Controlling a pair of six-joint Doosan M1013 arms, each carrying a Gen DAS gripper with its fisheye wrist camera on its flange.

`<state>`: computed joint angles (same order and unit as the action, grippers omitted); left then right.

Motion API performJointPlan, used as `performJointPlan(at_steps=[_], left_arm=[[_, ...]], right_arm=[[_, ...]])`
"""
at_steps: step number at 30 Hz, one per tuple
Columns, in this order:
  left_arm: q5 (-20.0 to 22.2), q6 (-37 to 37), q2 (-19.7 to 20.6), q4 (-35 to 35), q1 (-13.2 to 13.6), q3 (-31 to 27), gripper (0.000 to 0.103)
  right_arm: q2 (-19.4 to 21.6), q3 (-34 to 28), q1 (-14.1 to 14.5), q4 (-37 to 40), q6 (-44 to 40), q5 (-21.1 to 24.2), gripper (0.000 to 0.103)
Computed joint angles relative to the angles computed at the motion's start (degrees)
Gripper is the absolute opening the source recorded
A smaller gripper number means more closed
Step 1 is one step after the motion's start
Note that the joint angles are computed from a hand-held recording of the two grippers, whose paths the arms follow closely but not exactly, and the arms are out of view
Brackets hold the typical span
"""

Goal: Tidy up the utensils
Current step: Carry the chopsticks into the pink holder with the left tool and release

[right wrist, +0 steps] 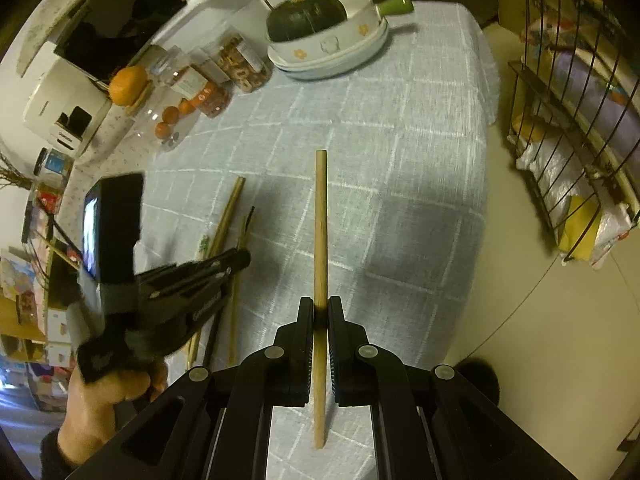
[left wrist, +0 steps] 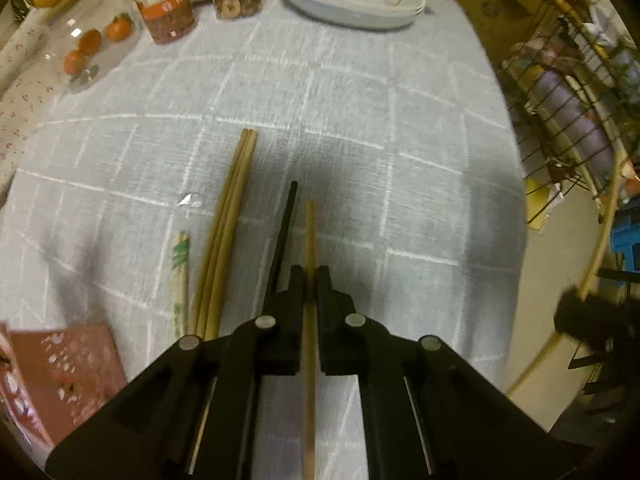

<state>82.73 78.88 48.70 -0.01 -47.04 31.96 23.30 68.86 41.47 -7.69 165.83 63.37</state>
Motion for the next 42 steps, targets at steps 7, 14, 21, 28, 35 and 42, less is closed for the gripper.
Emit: performJointPlan(at_steps=[7,14,21,28,35,42], left_arm=[[-13.53,3.50,-11.02,0.55,0.52,15.33,0.007],[-21.86,5.41,-18.66,-1.95,2.26,24.31,0.007],[-31.79,6.85,-25.12,-5.97,4.11,32.12,0.007],[-39.81,7.62,-29.14,-9.35,5.43,36.04,0.007],[-46.59,9.20,-32.66,-9.23,5.94,39.17,0.006],[-52.87,3.33,-35.02,-2.58,6.22,41.85,0.007]], right_arm=[[1.06,-4.39,3.02,-7.13,-0.82,4.50,0.007],[3.21,-10.70,6.21,-14.10,-5.21,8.81,0.007],[5.55,-16.23,8.58,-20.42,-9.66,11.57,0.007],[7.80,-21.25,9.80,-23.11,-13.72,11.94,0.007],[10.12,-26.49,10.86,-24.52,-16.39,10.97,0.007],[12.08,-31.04,11.40,-25.69,-17.70,9.37,0.007]])
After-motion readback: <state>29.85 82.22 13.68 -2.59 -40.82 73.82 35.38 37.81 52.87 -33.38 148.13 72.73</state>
